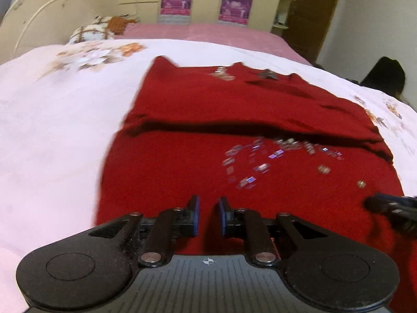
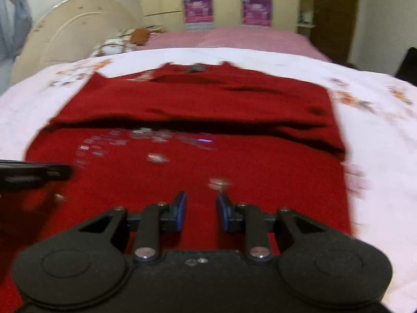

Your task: Fold small clothes

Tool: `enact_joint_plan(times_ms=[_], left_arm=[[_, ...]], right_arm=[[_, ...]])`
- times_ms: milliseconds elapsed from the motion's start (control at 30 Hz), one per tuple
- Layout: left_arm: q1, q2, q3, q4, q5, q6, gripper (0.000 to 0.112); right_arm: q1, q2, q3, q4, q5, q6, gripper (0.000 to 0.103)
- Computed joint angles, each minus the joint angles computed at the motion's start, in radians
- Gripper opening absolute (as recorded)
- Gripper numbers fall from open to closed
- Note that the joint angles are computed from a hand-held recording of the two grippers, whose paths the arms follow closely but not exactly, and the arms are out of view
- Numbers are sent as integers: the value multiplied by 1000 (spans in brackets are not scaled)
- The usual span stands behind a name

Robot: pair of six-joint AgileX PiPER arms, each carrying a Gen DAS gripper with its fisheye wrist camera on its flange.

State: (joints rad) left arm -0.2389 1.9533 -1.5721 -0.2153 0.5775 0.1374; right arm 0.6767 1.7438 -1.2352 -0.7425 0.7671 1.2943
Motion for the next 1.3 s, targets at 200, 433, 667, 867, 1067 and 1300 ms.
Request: enact_joint_plan(times_ms=[200, 433, 667, 867, 1067, 1300], left_arm=[[19, -66, 108, 22, -49, -10, 16], [-55, -169, 173, 42, -8, -102, 16], [-131, -221, 269, 57, -9, -95, 17], [-62, -285, 381, -88, -51, 131, 16], [38, -365, 493, -249, -52, 334, 16], [100, -440, 559, -328, -4, 443, 17]], right_arm=[[-23, -161, 223, -64, -22, 144, 25], [51, -227, 232, -42, -74, 139, 32], [158, -170, 165, 14, -97, 90, 30], [255, -144, 170, -28, 48, 179, 30], [342, -220, 250, -52, 229, 323, 29], [430, -197, 198, -37, 355, 398, 33]])
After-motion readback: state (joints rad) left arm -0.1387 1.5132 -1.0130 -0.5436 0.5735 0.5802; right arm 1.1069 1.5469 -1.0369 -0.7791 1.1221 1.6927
